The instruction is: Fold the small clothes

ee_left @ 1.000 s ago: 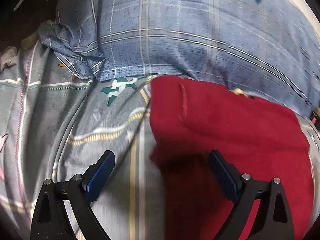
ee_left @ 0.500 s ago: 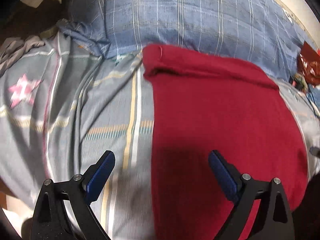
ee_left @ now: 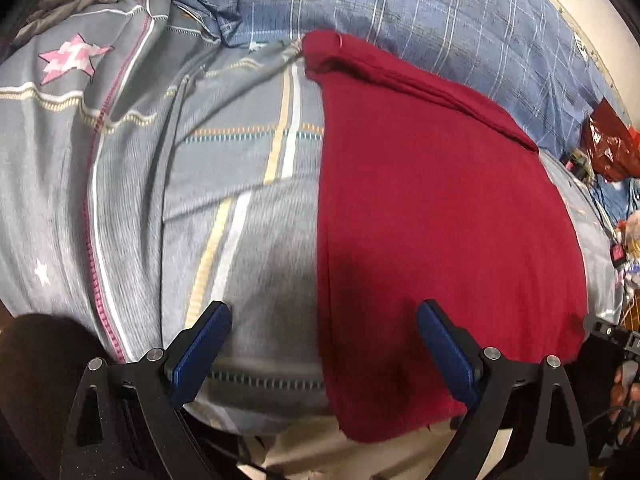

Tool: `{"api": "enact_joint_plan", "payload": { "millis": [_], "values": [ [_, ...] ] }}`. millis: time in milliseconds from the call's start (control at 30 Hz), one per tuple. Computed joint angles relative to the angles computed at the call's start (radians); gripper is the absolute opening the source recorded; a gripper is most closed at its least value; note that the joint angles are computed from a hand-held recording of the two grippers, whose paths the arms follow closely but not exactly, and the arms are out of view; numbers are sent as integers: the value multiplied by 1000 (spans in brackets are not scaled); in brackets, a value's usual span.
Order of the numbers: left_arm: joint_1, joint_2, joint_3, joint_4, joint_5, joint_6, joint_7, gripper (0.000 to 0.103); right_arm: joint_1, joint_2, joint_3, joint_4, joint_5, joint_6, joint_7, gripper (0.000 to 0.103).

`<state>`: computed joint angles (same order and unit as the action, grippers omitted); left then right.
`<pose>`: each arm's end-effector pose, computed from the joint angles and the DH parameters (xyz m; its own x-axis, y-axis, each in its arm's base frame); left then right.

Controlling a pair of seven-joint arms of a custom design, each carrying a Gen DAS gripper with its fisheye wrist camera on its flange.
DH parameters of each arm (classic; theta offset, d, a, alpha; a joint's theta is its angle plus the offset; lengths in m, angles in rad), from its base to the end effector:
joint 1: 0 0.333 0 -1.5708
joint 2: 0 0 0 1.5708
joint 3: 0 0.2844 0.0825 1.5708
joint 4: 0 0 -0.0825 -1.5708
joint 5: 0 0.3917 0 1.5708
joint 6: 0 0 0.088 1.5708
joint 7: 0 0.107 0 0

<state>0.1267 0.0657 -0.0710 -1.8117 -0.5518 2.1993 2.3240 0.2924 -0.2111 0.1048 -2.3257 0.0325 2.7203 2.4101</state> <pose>0.6182 0.0171 0.5032 -0.4682 -0.8586 0.2089 -0.7996 0.3111 -0.5137 0.4908 0.2062 0.4578 -0.3233 -0.8445 -0.4270 -0.7862 0.4909 -0.3754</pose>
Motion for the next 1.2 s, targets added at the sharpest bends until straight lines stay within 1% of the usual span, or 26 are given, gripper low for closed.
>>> {"api": "enact_joint_plan", "payload": {
  "millis": [67,133,233,367,433,467,500,533,567,600,633,667,700,733,767,800,833,867,967,1000,1067,1100,1167,1200],
  "values": [
    [-2,-16,0,-27,7,23,14,94,4,2,5,1,-8,7,-2,77],
    [-6,-28,1,-41,17,29,17,94,32,14,-14,8,59,24,-65,77],
    [-8,-31,4,-40,0,0,24,94,45,31,-23,19,116,41,-121,77],
    [-15,-26,2,-43,21,19,29,94,47,37,-24,13,162,76,-136,78],
    [-16,-26,2,-41,14,9,26,93,51,34,-29,2,192,93,-156,79],
    [-15,-25,2,-39,10,1,25,90,56,25,-36,-11,215,103,-178,81],
    [-16,-28,2,-41,8,0,23,80,56,27,-35,-10,220,107,-184,82],
    [-17,-30,2,-44,8,5,23,75,50,30,-29,-5,204,98,-180,82],
    [-19,-34,1,-49,10,13,24,67,44,31,-22,-1,187,91,-171,82],
    [-21,-37,0,-54,14,23,28,61,38,34,-16,5,168,83,-161,82],
    [-21,-42,2,-59,15,26,32,58,33,40,-8,14,147,77,-143,82],
    [-23,-44,2,-63,18,34,31,51,30,46,-3,21,132,75,-128,82],
    [-22,-45,3,-63,16,32,27,41,28,47,-1,22,121,77,-115,81],
    [-21,-42,6,-54,10,12,24,35,24,49,4,26,101,74,-95,77],
    [-19,-38,8,-45,5,-8,22,28,24,48,4,29,91,66,-91,68],
    [-16,-31,10,-34,0,-29,22,28,28,47,1,30,92,60,-101,63],
    [-15,-28,9,-29,0,-32,25,28,36,50,-6,35,108,53,-124,54],
    [-14,-26,9,-29,0,-30,30,28,46,57,-12,43,130,46,-151,51],
    [-13,-29,7,-35,-6,-20,28,30,42,76,-5,65,111,32,-140,52],
    [-12,-28,7,-35,-13,-22,29,34,45,79,-7,67,123,38,-148,52],
    [-12,-31,6,-41,-31,-24,33,40,57,77,-21,58,190,59,-196,54],
    [-14,-37,4,-52,-34,-9,35,40,64,80,-28,51,234,80,-220,55],
    [-22,-53,0,-79,-24,25,50,39,74,83,-35,38,300,123,-257,55],
    [-25,-56,0,-85,-24,33,62,32,77,80,-38,29,326,140,-276,55]
  ]
}}
